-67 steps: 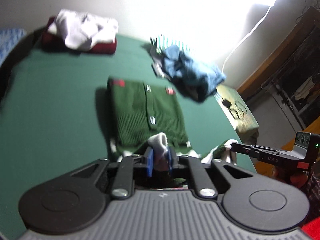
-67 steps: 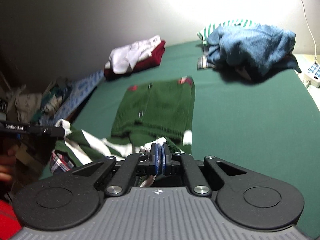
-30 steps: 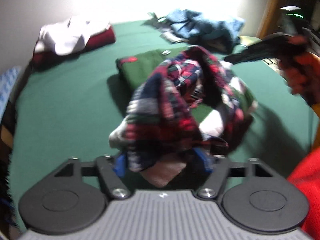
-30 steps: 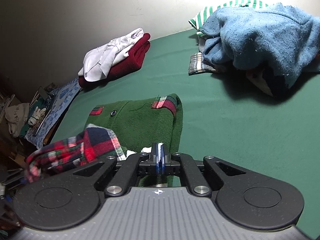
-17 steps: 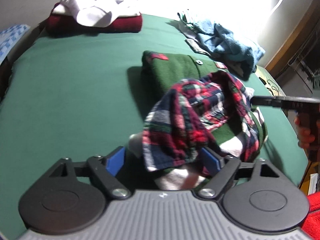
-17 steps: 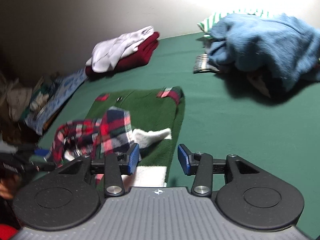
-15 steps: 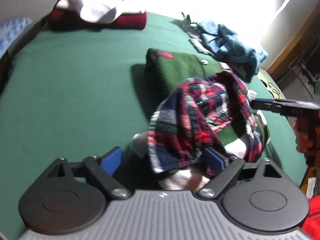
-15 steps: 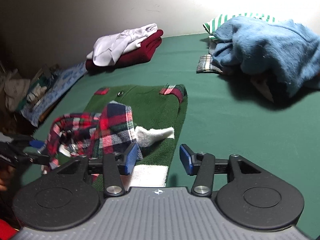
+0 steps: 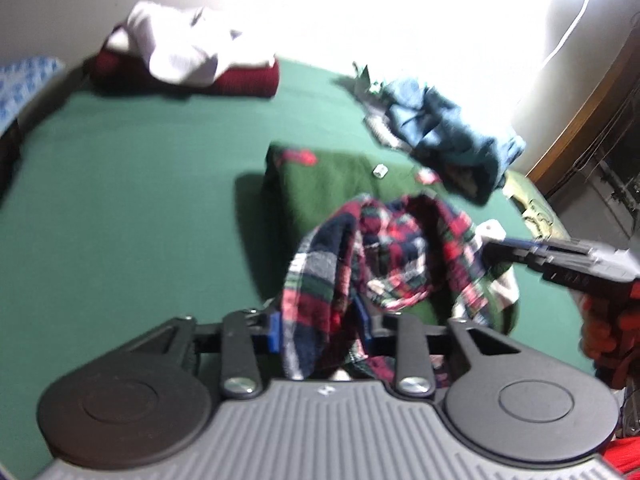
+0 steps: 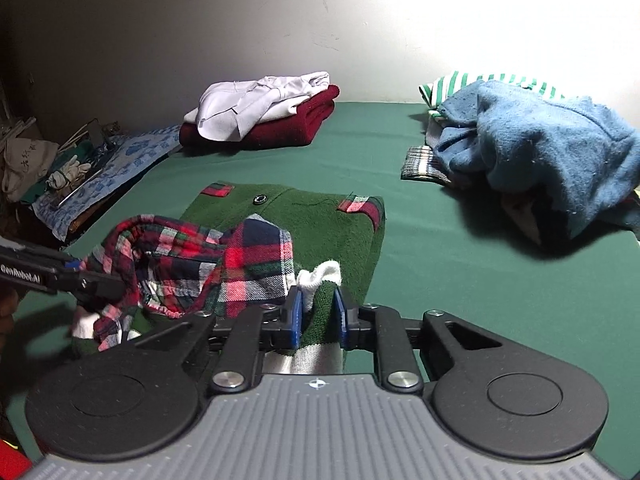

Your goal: Fold clothes

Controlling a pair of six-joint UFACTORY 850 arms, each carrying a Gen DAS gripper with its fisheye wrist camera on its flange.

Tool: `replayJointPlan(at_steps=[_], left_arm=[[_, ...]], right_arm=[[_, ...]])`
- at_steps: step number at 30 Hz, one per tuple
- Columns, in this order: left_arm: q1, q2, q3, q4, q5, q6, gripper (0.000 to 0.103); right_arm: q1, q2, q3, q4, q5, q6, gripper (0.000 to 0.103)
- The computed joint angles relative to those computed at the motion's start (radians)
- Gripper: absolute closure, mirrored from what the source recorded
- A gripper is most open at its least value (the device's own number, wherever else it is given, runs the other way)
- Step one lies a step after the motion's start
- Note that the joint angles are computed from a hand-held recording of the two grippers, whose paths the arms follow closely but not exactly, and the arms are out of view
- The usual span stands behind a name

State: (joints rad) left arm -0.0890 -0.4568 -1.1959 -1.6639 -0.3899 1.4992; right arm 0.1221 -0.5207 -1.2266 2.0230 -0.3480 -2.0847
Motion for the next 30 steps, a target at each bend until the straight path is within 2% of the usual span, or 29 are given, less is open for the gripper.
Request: replayJointPlan(at_steps=[6, 10, 14, 19, 24, 27, 29, 30], left_arm=[[-0.002, 0.02, -0.035, -0.085, -0.062, 0.095, 0.094], [-0.012, -0.024, -0.121, -0.15, -0.059, 0.174, 0.094], [-0.015, -0.093, -0.24, -0.133, -0.026, 0.147, 0.094], [-0.012, -0.212, -0.412, 0.004, 0.043, 0.007, 0.096], [-0.017, -0.346, -0.551, 0.33, 0.088, -0.348, 0.099], [-0.016, -0.404, -0.599, 0.491, 0.062, -0.536, 0.1], [-0.017, -0.409, -0.595, 0.474, 0.06, -0.525, 0.1], [-0.015, -0.409, -0.596, 0.462, 0.051, -0.523, 0.101]], right_arm=[[-0.027, 0.042, 0.038, 0.038, -0.086, 0.05, 0.085], [-0.042, 0.046, 0.038, 0.124, -0.151, 0.042, 0.085], [-0.051, 0.018, 0.002, 0.229, -0.195, 0.004, 0.085], [-0.049, -0.051, -0.075, 0.319, -0.218, -0.009, 0.085], [-0.015, -0.151, -0.165, 0.447, -0.119, -0.132, 0.085], [-0.014, -0.193, -0.213, 0.34, -0.026, 0.014, 0.085], [-0.022, -0.202, -0.22, 0.266, -0.029, 0.111, 0.084], [-0.027, -0.198, -0.214, 0.256, -0.039, 0.118, 0.08]])
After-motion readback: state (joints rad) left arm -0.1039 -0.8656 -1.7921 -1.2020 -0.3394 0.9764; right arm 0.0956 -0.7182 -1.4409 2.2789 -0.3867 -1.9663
